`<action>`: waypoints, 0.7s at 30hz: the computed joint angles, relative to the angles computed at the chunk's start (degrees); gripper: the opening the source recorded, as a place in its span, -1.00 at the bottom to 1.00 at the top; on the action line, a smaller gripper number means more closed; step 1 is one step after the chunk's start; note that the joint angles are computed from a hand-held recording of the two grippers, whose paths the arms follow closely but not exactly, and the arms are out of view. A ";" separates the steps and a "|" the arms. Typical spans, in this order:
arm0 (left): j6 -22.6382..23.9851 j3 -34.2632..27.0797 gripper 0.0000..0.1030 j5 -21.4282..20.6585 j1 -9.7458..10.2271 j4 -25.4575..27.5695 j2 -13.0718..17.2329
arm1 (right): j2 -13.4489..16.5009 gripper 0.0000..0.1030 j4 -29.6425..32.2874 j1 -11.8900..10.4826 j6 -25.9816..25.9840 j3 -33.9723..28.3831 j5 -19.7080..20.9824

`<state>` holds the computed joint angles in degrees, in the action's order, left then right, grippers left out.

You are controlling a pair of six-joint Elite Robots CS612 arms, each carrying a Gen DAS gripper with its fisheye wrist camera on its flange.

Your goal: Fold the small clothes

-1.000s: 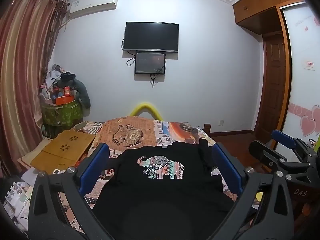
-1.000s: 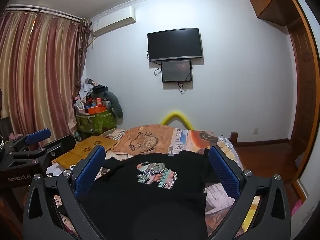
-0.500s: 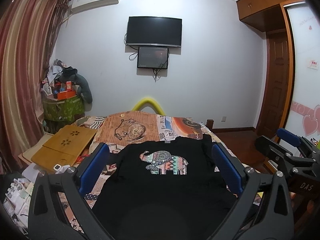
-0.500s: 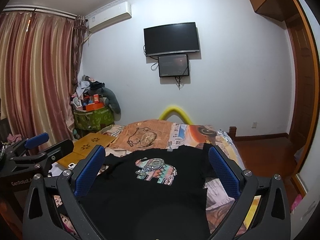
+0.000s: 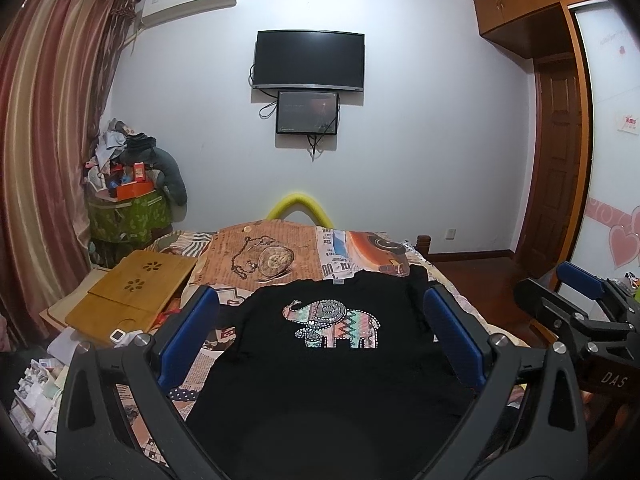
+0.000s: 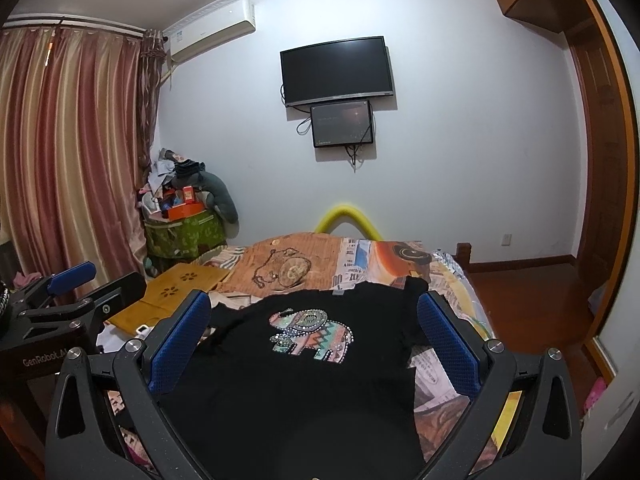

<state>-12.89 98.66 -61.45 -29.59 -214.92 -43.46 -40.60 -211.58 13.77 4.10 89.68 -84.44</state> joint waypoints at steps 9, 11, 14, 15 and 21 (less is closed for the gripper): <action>-0.08 0.01 1.00 0.11 -0.01 0.19 -0.06 | 0.06 0.99 0.07 0.02 -0.19 -0.11 0.07; -0.18 0.05 1.00 0.18 0.01 0.17 -0.10 | 0.07 0.99 0.01 0.02 -0.15 -0.10 0.10; -0.47 0.03 1.00 0.22 0.07 0.43 -0.22 | 0.06 0.99 0.07 0.02 -0.20 -0.11 0.10; -0.52 0.08 1.00 0.24 0.09 0.43 -0.25 | 0.06 0.99 0.03 0.03 -0.21 -0.11 0.10; -0.60 0.22 1.00 0.19 0.19 0.30 -0.29 | 0.07 0.99 -0.05 -0.02 -0.33 -0.10 0.18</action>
